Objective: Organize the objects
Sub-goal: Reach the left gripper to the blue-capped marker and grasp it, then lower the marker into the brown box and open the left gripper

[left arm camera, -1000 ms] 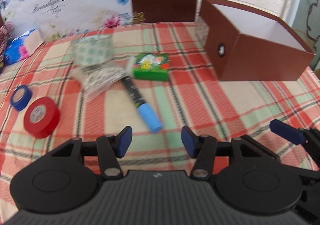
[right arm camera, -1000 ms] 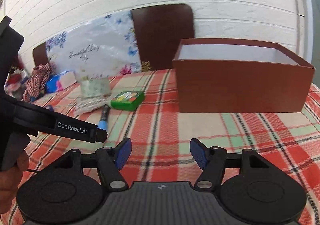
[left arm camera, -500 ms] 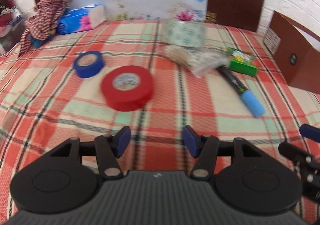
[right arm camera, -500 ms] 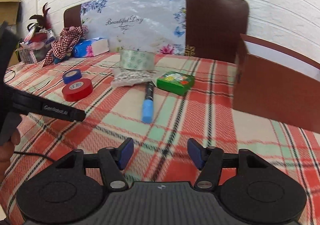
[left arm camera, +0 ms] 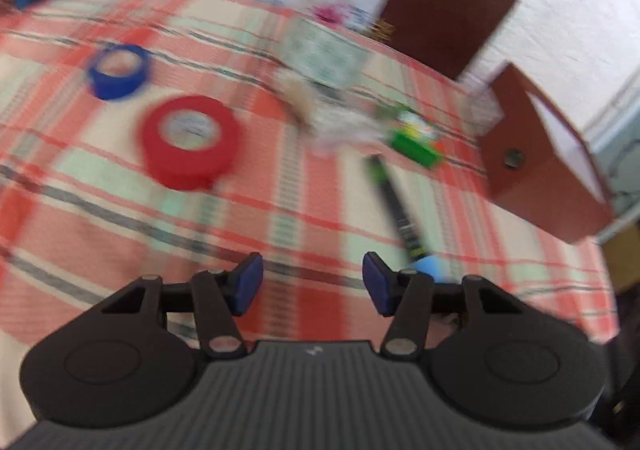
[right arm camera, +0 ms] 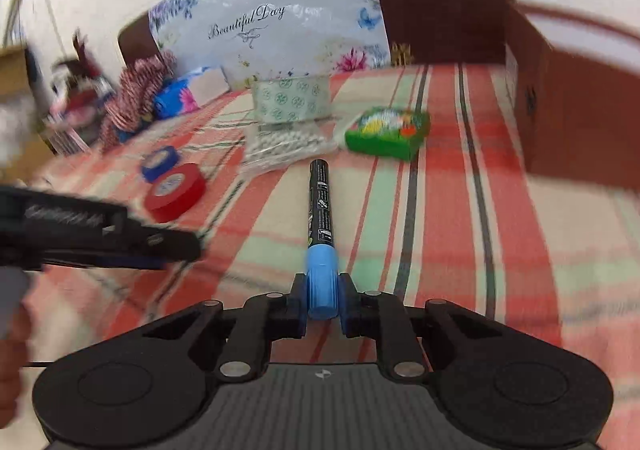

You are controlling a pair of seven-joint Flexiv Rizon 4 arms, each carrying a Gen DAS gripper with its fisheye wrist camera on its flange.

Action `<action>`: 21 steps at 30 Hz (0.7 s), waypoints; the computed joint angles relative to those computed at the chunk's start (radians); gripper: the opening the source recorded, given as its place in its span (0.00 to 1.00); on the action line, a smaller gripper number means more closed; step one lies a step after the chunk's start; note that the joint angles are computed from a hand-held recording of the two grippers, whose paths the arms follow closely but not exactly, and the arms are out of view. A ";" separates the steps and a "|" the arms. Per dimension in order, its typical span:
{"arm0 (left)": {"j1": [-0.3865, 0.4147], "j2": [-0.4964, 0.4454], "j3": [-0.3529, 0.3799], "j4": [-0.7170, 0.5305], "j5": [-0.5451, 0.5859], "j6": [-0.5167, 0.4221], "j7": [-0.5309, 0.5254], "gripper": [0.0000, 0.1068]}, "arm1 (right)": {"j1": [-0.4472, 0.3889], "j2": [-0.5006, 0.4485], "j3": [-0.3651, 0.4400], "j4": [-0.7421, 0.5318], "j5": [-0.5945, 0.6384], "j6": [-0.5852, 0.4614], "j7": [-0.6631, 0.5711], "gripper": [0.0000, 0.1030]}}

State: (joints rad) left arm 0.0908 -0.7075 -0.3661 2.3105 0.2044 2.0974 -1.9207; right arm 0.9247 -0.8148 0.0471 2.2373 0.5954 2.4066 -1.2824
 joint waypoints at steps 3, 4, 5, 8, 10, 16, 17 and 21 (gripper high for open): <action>0.045 -0.049 -0.106 -0.051 0.031 -0.086 0.007 0.53 | -0.140 -0.017 0.135 0.075 -0.129 0.127 0.127 0.15; 0.018 -0.053 -0.099 -0.064 0.016 -0.089 0.015 0.54 | -0.180 -0.024 0.164 0.094 -0.176 0.157 0.169 0.15; -0.007 -0.053 -0.091 -0.079 0.004 -0.096 0.026 0.54 | -0.216 -0.031 0.189 0.113 -0.223 0.188 0.211 0.15; -0.040 -0.062 -0.098 -0.106 -0.029 -0.121 0.041 0.52 | -0.265 -0.053 0.219 0.155 -0.331 0.279 0.286 0.15; -0.065 -0.053 -0.093 -0.108 -0.081 -0.130 0.067 0.26 | -0.218 -0.048 0.196 0.166 -0.303 0.308 0.273 0.16; -0.040 -0.015 -0.159 -0.152 -0.029 -0.143 0.080 0.17 | -0.121 -0.036 0.138 0.165 -0.161 0.369 0.198 0.16; -0.061 -0.002 -0.158 -0.176 -0.032 -0.159 0.098 0.17 | -0.107 -0.033 0.126 0.158 -0.126 0.380 0.181 0.16; -0.176 0.028 -0.128 -0.311 -0.075 -0.233 0.196 0.17 | -0.122 -0.024 0.091 0.133 -0.030 0.459 0.135 0.16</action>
